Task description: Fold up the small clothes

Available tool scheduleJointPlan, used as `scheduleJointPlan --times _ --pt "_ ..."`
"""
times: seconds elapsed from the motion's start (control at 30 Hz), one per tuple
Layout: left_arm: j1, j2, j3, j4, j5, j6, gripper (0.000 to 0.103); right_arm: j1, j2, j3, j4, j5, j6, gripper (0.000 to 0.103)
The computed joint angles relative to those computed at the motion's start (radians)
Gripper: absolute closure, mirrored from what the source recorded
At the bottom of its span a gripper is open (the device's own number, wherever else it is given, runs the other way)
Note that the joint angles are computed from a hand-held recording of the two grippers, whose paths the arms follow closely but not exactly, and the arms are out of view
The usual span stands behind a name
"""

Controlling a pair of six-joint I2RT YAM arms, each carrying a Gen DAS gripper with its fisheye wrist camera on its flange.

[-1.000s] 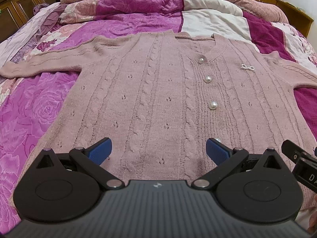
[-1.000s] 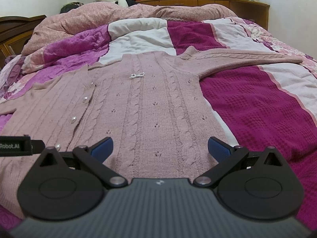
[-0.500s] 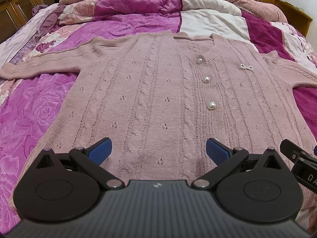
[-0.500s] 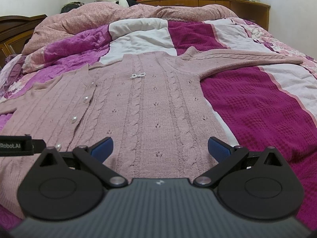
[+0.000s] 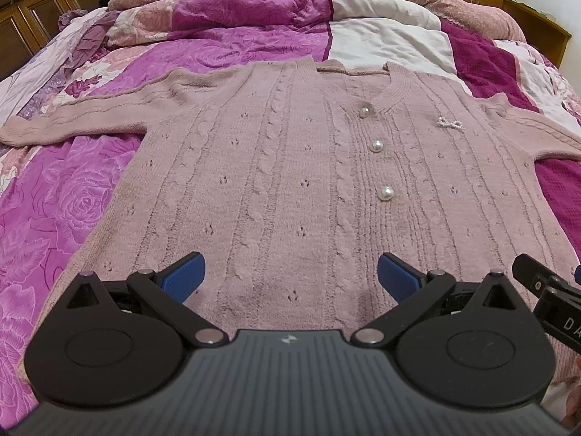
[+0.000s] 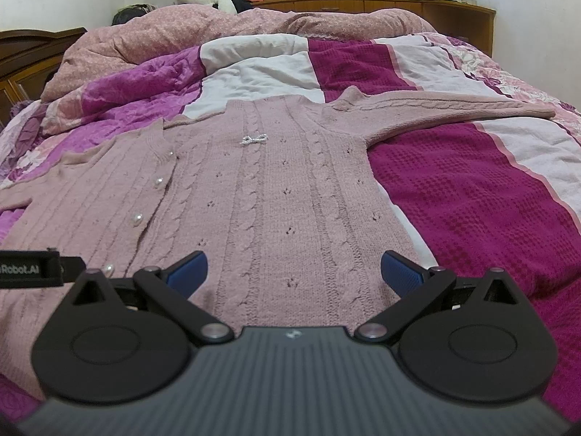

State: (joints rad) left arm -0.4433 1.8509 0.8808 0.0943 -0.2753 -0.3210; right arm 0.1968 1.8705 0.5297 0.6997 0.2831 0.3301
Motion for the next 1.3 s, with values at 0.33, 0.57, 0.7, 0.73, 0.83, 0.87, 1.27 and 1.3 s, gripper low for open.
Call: scheduleJointPlan --times 0.33,0.57,0.7,0.73,0.83,0.87,1.27,1.3 --pt "-0.001 -0.037 0.027 -0.062 0.006 0.018 0.000 -0.014 -0.055 0.009 -0.058 -0.023 -0.027 0.000" --pt "0.011 -0.050 0.068 -0.110 0.013 0.026 0.000 -0.175 -0.151 0.065 -0.194 -0.182 -0.073 0.000" --pt "0.010 -0.026 0.103 -0.131 0.013 0.021 0.000 -0.311 -0.141 0.142 -0.251 -0.237 -0.137 0.000" --pt "0.006 -0.018 0.111 -0.134 0.008 0.021 0.000 -0.341 -0.124 0.162 -0.249 -0.243 -0.152 0.000" --pt "-0.011 0.018 0.142 -0.139 -0.002 0.020 0.000 -0.427 -0.027 0.268 -0.258 -0.244 -0.181 0.000" --pt "-0.016 0.030 0.154 -0.143 -0.004 0.018 0.000 -0.451 0.009 0.310 -0.270 -0.246 -0.184 0.000" --pt "-0.049 0.172 0.274 -0.185 0.005 0.044 0.000 -0.626 0.428 0.860 -0.418 -0.388 -0.086 0.003" --pt "-0.045 0.180 0.284 -0.190 0.009 0.047 0.000 -0.640 0.465 0.901 -0.422 -0.422 -0.032 0.005"
